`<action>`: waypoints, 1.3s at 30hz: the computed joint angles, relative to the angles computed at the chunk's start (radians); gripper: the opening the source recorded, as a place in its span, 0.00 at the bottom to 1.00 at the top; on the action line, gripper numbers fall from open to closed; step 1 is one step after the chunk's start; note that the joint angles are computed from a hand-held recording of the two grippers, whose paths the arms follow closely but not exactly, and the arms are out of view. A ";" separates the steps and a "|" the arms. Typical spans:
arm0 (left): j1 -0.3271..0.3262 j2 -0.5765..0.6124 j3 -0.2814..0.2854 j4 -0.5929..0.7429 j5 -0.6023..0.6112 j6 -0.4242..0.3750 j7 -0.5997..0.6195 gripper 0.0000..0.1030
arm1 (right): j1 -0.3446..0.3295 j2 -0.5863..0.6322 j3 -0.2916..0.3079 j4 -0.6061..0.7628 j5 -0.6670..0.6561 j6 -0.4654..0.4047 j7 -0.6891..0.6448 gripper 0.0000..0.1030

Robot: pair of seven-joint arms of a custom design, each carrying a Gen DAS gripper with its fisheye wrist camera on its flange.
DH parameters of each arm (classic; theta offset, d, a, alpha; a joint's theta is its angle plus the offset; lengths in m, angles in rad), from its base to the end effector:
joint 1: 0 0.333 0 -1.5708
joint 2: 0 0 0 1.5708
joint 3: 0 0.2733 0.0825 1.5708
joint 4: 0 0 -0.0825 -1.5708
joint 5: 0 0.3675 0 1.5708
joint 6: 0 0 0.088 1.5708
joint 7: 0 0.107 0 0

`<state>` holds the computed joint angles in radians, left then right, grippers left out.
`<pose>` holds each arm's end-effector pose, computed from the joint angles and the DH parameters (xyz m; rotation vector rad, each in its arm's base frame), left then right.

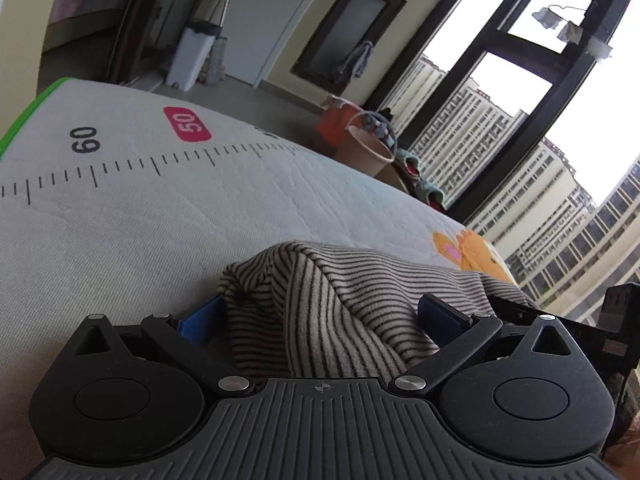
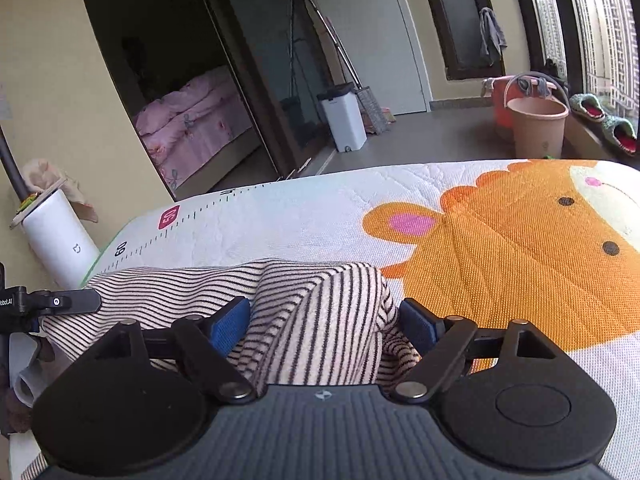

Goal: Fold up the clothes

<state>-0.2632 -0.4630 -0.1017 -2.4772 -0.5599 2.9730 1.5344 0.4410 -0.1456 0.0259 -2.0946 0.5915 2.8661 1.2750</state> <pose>0.4345 -0.1314 0.5328 -1.9584 1.6614 -1.3203 0.5038 0.2200 0.5524 -1.7420 1.3252 -0.3090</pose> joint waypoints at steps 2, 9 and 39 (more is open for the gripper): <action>-0.006 0.010 0.003 0.003 0.013 0.014 0.030 1.00 | 0.003 -0.012 0.012 -0.027 -0.016 0.066 0.012 0.51; 0.035 0.105 -0.022 0.094 0.071 0.067 0.043 0.65 | 0.007 0.030 -0.004 0.037 -0.114 0.107 0.074 0.43; 0.111 0.195 -0.086 0.249 0.206 -0.045 -0.090 0.35 | -0.060 0.051 0.041 0.069 -0.179 0.044 0.172 0.22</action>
